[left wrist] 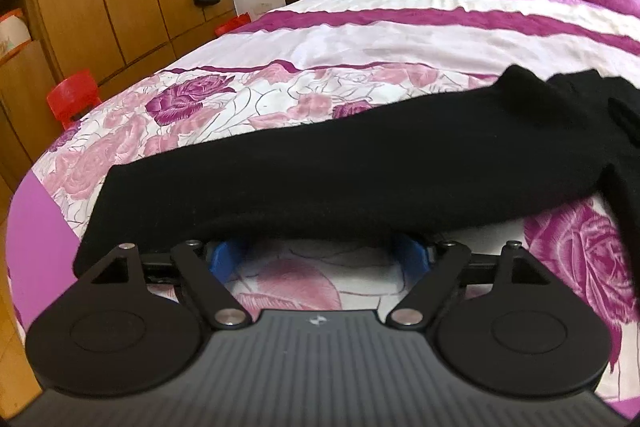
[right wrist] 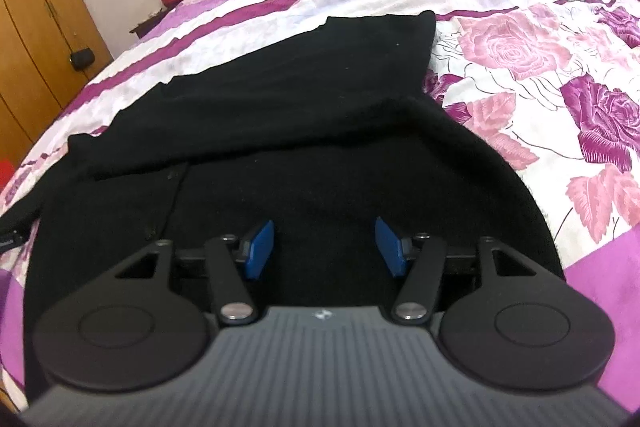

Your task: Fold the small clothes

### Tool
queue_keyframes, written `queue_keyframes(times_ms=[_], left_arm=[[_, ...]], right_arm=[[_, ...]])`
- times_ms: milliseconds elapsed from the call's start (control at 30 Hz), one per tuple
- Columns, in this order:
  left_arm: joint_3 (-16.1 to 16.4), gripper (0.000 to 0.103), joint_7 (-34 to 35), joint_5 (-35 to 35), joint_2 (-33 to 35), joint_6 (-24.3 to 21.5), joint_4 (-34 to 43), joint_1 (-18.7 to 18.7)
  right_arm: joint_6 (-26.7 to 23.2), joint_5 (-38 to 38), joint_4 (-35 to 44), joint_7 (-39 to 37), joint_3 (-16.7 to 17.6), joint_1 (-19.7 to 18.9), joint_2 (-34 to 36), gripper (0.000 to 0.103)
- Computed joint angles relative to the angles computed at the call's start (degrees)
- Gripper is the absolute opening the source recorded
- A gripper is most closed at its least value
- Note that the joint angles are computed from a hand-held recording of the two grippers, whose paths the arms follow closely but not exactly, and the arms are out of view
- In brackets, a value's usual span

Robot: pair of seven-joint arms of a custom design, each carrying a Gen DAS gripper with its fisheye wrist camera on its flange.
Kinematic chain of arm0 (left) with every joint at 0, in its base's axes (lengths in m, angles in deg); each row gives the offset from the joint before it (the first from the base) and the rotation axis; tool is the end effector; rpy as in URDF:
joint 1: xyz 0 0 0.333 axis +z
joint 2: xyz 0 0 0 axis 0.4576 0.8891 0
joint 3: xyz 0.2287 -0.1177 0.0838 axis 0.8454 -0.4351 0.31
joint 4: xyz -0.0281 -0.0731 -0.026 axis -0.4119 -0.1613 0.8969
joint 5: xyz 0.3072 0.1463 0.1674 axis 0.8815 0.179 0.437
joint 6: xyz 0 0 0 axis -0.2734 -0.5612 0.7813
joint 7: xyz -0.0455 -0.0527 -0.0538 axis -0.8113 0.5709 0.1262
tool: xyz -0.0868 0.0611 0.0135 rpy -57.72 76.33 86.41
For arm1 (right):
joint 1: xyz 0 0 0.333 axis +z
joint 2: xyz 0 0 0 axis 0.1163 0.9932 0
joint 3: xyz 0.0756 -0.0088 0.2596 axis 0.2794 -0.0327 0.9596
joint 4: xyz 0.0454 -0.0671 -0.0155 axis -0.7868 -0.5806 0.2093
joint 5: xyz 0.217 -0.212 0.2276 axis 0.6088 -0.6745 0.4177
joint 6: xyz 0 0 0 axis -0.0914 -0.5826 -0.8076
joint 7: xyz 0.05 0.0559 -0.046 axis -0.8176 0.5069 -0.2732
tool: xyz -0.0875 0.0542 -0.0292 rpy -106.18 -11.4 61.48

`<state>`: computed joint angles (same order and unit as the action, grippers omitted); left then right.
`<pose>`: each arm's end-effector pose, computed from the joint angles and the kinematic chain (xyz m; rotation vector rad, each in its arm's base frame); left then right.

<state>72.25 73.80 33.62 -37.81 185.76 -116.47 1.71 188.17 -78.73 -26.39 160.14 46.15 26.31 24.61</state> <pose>0.6573 -0.2710 0.3682 -1.8745 1.2674 -0.4219 0.6999 0.2340 0.3616 -1.5798 1.6991 -0.4781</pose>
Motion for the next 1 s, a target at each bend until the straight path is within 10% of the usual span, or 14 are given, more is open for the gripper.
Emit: queue_keyframes(times_ms=[233, 733, 1000], left_arm=[[1.0, 0.009, -5.6, 4.6, -0.3, 1.9, -0.7, -1.1], [-1.3, 0.004, -24.6, 25.2, -7.4, 1.3, -2.1, -2.8], [-2.9, 0.006, -22.1, 13.5, -4.5, 6.3, 3.9, -2.1]], right_arm=[[2.1, 1.0, -1.5, -1.6, 1.4, -1.2, -0.4, 0.059], [9.7, 11.5, -7.9, -9.7, 14.4, -11.3, -3.7, 0.060], [14.0, 12.7, -12.6, -11.1, 15.4, -12.0, -7.2, 0.061]])
